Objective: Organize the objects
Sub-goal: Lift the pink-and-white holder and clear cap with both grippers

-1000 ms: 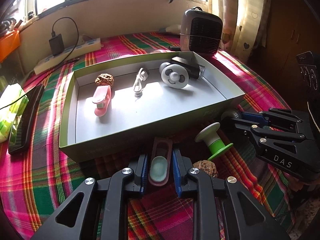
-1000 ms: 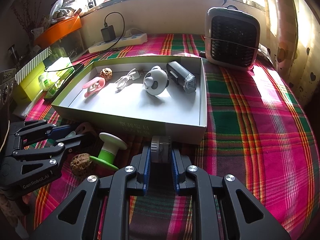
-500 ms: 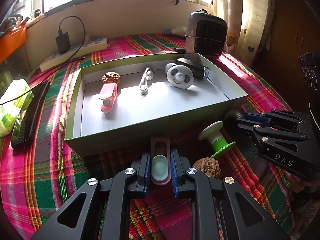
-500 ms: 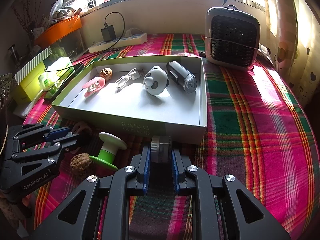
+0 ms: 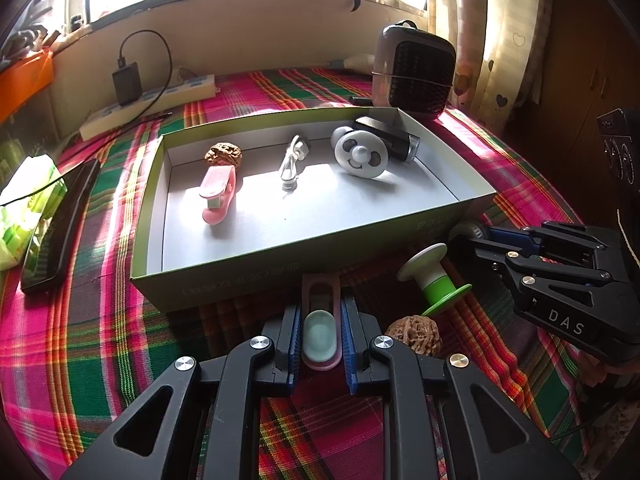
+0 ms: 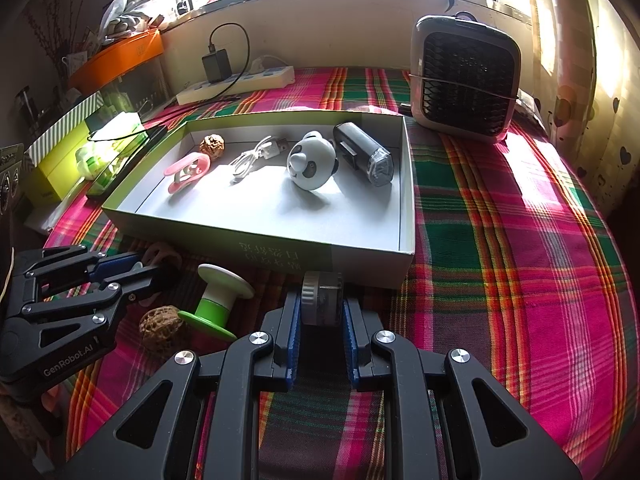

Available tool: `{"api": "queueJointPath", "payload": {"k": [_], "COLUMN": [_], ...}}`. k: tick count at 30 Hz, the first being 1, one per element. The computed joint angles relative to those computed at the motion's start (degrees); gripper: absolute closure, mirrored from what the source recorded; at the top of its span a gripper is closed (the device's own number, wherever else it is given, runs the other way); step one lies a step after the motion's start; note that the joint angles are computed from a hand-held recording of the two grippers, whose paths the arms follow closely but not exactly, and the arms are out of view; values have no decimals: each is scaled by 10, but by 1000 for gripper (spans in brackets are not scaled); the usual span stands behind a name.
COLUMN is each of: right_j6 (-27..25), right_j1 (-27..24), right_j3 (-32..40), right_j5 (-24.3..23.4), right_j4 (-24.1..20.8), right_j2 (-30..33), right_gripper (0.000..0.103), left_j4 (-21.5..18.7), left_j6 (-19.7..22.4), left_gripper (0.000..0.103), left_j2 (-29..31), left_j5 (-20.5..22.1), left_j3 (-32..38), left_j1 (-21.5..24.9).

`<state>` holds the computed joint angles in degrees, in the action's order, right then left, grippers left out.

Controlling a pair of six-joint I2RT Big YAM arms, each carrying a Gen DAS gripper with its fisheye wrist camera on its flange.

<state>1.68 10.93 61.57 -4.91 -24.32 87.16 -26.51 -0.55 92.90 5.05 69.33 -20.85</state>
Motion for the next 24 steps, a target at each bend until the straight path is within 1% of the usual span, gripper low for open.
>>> {"api": "queueJointPath", "payload": {"k": [17, 24], "right_j6": [2, 4], "right_j1": [-2, 0], "right_j3": [0, -6], "right_j5": [-2, -4], "right_j4": [0, 5], "right_j2": [-2, -8], "right_gripper": [83, 83], "left_j4": [2, 4], "left_j6": [-9, -13], "left_gripper": [87, 87], "left_j2": [-3, -9], "left_j5": [-15, -12], "left_j3": [-4, -9], "left_j1": [-3, -1]}}
